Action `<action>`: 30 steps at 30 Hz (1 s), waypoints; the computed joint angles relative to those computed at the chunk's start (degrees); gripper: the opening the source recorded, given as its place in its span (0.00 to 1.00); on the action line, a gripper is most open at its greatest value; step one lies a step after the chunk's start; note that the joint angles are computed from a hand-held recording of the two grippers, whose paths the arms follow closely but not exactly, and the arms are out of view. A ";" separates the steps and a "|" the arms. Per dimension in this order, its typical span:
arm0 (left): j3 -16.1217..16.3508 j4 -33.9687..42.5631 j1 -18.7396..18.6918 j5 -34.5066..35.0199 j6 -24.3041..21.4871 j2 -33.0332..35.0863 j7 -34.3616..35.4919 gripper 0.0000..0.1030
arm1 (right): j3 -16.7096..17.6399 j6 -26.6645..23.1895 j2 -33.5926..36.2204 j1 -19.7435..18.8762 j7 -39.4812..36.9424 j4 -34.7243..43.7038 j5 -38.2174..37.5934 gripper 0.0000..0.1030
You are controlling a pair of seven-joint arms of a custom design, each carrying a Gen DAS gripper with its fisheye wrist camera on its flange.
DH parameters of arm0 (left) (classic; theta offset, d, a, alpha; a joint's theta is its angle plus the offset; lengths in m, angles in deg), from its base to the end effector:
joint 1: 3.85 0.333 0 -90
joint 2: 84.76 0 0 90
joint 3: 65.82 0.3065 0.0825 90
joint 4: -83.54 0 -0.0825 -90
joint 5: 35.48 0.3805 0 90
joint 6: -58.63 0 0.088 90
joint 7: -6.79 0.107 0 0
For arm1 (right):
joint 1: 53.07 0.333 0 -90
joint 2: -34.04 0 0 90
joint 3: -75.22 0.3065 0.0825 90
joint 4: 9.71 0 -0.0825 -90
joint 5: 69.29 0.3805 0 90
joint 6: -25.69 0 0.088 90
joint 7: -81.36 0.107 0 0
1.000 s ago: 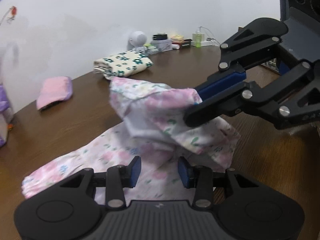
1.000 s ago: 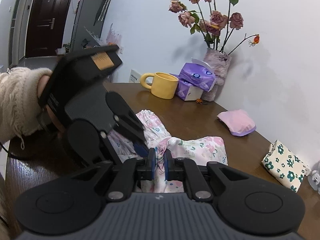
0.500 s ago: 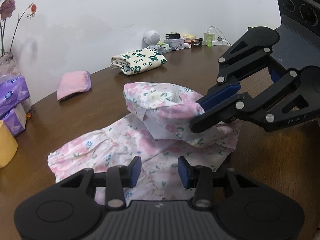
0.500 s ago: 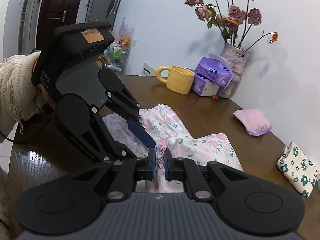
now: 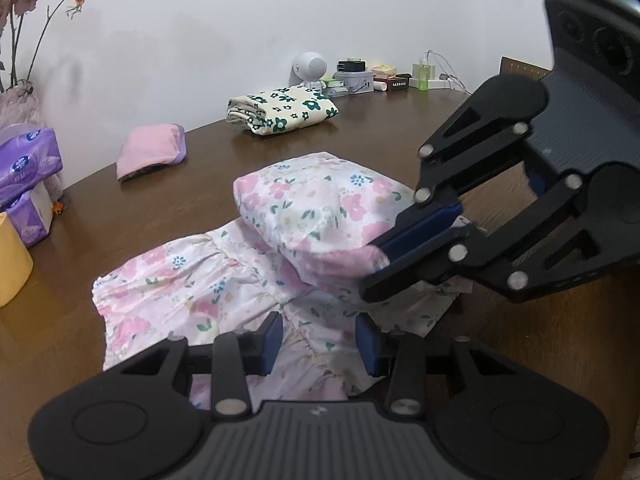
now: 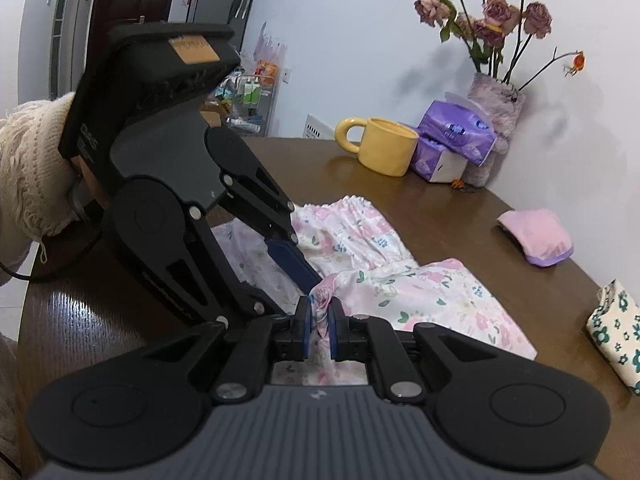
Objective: Fold clothes
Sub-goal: 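Open both tools to release the folded dress bundle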
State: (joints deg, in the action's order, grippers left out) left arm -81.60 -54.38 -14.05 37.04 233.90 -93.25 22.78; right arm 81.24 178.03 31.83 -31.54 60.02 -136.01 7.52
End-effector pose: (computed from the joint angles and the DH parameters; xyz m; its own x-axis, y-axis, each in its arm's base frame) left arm 0.4035 -0.2823 0.4106 -0.3638 -0.9287 -0.0714 -0.5895 0.2889 -0.7544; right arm 0.4984 0.2293 0.4268 0.9198 -0.3316 0.2097 -0.0454 -0.6209 -0.7826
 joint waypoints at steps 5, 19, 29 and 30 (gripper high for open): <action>-0.04 -3.77 0.78 -1.57 -0.32 -5.48 -0.12 0.38 | 0.24 -0.27 1.69 -0.13 3.30 0.93 -3.49 0.08; -1.66 -9.50 4.83 -8.50 -1.85 -12.98 -2.38 0.45 | -2.17 -7.99 -4.34 -1.60 10.72 -2.56 2.12 0.47; -0.29 -9.86 4.60 -14.34 -1.16 -10.26 3.52 0.45 | -4.34 -1.20 -6.32 -3.95 24.65 -6.19 14.07 0.48; -0.95 -9.82 4.95 -14.25 -1.74 -10.57 3.14 0.45 | -4.32 -0.62 -6.00 -4.09 25.03 -6.26 14.91 0.48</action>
State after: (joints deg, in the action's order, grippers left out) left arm -82.55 -64.19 -9.09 22.79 232.16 -103.82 25.92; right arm 76.92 177.41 25.83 -35.63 85.05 -142.27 22.43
